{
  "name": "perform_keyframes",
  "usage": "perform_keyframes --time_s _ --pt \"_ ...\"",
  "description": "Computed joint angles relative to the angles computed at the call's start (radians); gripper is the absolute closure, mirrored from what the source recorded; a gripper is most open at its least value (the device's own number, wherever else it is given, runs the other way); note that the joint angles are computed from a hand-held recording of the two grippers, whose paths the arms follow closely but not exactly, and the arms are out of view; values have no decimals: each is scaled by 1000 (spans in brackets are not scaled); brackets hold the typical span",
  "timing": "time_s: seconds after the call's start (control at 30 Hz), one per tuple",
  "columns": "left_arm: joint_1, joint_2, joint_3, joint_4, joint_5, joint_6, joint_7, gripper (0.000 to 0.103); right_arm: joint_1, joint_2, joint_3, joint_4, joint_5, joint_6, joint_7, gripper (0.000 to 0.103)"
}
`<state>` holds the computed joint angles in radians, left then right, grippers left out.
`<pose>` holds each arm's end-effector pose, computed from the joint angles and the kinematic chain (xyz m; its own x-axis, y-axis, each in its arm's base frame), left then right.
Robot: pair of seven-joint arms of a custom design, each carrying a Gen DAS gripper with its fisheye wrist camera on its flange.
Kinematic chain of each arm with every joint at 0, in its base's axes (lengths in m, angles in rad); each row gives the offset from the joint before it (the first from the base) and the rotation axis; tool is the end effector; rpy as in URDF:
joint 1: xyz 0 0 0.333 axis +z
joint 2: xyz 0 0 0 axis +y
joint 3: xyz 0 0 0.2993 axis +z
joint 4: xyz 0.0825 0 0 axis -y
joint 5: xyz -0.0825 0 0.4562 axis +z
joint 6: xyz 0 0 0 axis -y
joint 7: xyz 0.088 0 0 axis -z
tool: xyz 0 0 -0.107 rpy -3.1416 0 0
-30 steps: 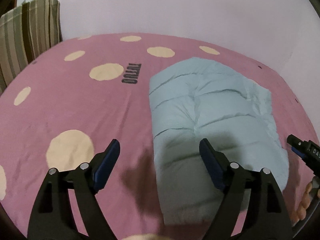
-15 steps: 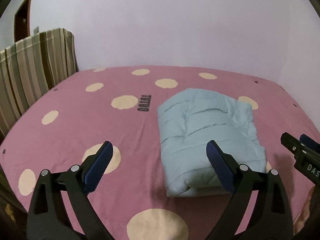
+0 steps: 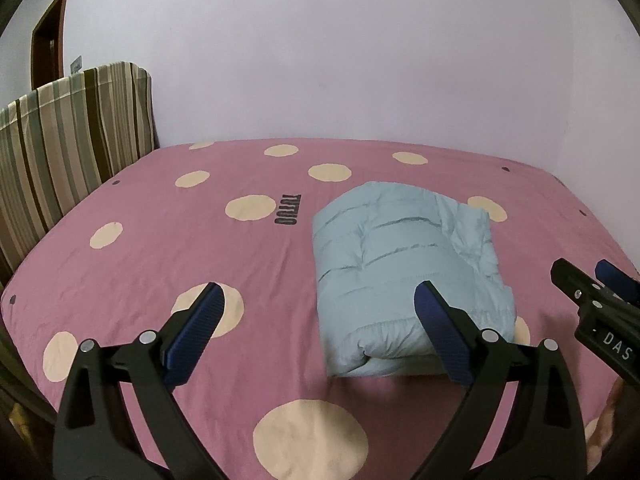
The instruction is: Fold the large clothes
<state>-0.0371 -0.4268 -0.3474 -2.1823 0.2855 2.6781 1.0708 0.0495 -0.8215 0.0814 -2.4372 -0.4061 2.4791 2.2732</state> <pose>0.5074 -0.2420 0.6244 -0.1091 -0.9938 -0.0202 -0.5751 0.0797 -0.8142 0.4310 0.0661 0.6549 -0.3071 -0.9470 -0.0938 -0.5361 0.2536 -0.8051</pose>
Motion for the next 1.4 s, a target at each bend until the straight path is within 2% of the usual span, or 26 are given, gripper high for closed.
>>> perform_keyframes --time_s 1.4 --pt "-11 -3 -4 -8 -5 -13 -45 7 6 5 6 -7 -4 3 4 24"
